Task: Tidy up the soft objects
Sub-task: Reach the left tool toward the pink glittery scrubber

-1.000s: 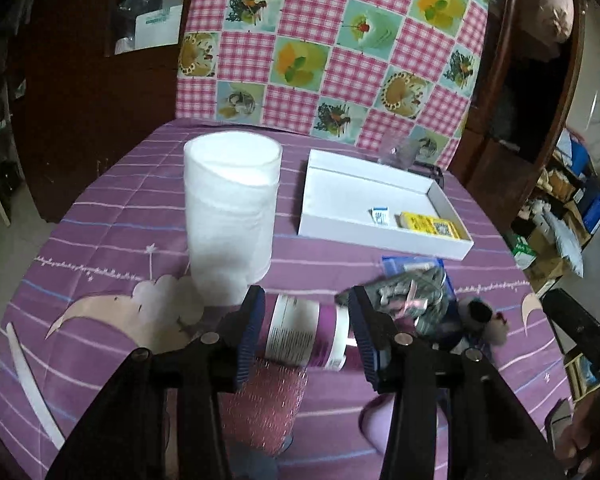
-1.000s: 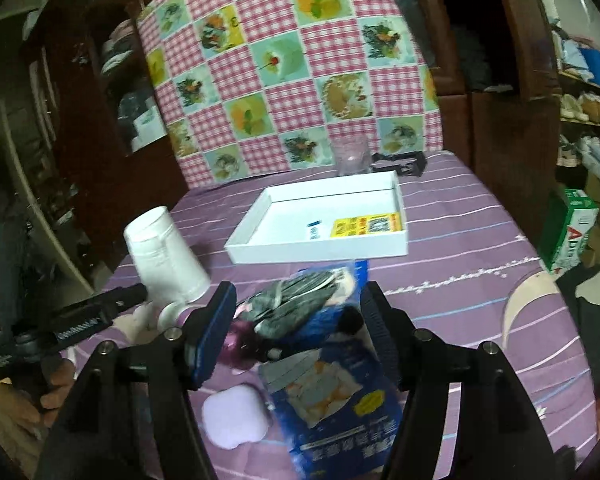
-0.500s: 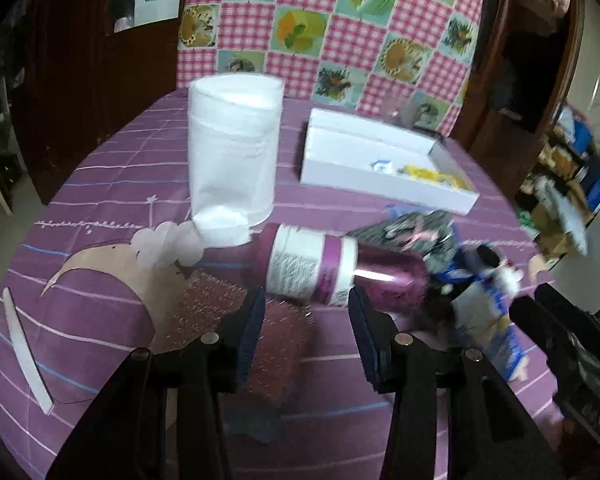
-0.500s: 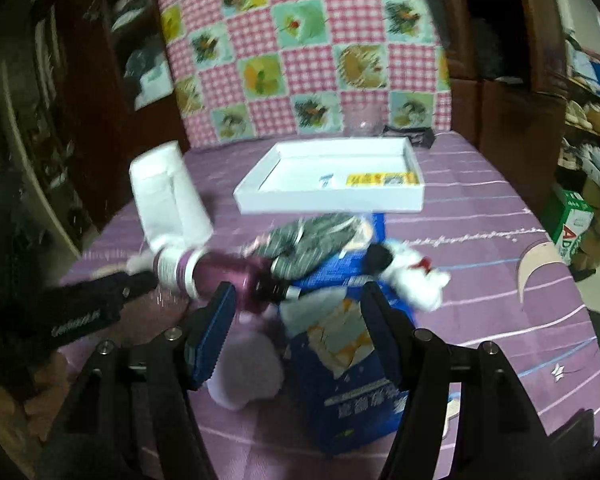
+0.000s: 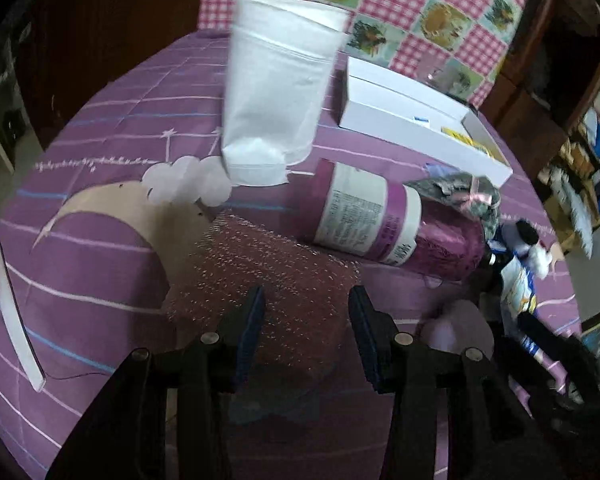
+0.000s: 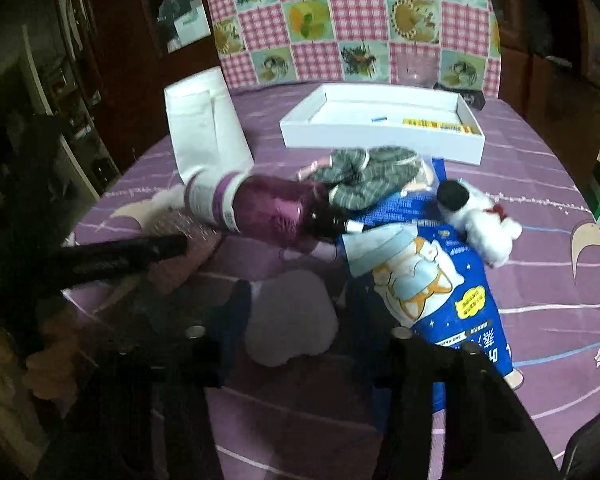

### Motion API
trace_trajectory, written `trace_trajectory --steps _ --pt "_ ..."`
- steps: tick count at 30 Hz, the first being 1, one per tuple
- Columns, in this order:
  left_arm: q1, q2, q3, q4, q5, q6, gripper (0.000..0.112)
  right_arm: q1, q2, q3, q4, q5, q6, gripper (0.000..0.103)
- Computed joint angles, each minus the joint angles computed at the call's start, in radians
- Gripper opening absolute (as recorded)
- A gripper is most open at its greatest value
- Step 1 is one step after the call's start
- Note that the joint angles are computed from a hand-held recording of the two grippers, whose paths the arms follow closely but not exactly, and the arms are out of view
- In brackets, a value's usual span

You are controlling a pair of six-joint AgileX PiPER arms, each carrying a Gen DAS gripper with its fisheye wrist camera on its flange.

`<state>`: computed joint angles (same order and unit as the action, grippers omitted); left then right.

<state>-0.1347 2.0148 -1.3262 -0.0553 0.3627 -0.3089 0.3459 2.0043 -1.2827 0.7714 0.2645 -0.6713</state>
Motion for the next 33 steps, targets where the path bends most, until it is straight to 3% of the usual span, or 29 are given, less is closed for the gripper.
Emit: trace_trajectory --steps 2,7,9,15,17,19,22,26,33 --pt "0.011 -0.008 0.012 -0.002 -0.005 -0.009 0.043 0.000 0.011 -0.014 -0.020 0.020 0.021 0.046" --pt "-0.010 0.011 -0.017 0.280 0.051 -0.300 0.043 0.008 0.031 -0.040 -0.090 0.047 0.082 0.046" --pt "-0.009 0.017 -0.022 0.279 0.054 -0.299 0.044 0.014 0.048 -0.061 -0.159 0.067 0.147 0.046" --pt "-0.039 0.053 -0.061 0.300 0.077 -0.259 0.071 0.043 0.060 -0.070 -0.346 0.049 0.307 0.044" --pt "-0.061 0.077 -0.088 0.376 0.112 -0.306 0.071 0.045 0.066 -0.076 -0.372 0.054 0.328 0.042" --pt "-0.058 0.086 -0.099 0.364 0.117 -0.294 0.071 0.036 0.071 -0.082 -0.334 0.068 0.297 0.040" --pt "-0.036 0.086 -0.097 0.295 0.105 -0.240 0.065 0.016 0.076 -0.088 -0.243 0.094 0.228 0.037" --pt "-0.034 0.088 -0.098 0.308 0.104 -0.265 0.056 0.018 0.074 -0.085 -0.253 0.089 0.242 0.032" --pt "-0.022 0.071 -0.063 0.354 0.073 -0.345 0.028 -0.011 0.077 -0.088 -0.125 0.113 0.150 0.019"
